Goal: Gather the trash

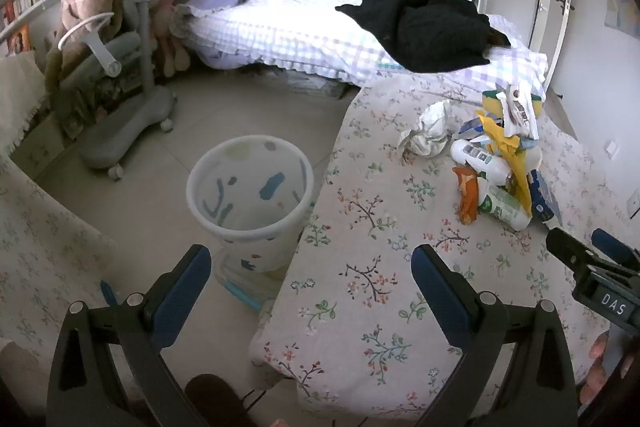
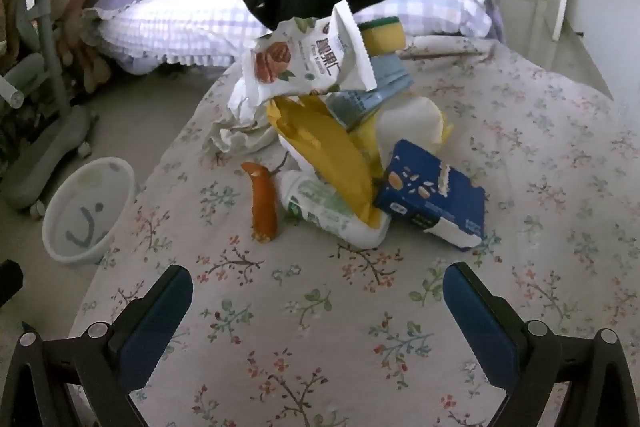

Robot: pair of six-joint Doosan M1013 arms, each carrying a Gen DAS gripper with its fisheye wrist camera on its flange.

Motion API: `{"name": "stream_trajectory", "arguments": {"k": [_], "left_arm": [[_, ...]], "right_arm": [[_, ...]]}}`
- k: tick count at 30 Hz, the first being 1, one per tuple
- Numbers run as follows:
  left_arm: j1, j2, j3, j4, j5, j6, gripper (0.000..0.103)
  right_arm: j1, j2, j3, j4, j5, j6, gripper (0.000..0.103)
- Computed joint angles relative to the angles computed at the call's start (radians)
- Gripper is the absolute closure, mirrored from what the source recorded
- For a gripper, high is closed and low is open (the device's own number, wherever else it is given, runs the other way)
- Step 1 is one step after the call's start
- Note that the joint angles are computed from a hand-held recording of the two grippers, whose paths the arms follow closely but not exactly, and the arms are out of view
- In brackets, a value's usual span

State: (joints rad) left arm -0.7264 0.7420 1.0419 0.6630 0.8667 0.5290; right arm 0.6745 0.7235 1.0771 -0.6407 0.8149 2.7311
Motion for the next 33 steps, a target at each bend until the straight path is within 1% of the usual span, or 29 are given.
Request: {"name": "stream_trajectory", "arguments": {"k": [6, 33], "left_arm": [[0.003, -0.007, 0.004, -0.002, -0.001, -0.005, 0.002], [-0.001, -0.002, -0.007, 0.002, 0.000, 0.003, 0.002]], "right_arm": [[0.003, 0.003, -0.007, -0.008, 0.013, 0.003, 0.000], [0.003, 0.001, -0.006, -0.022, 0.010, 0.013, 0.000]]}}
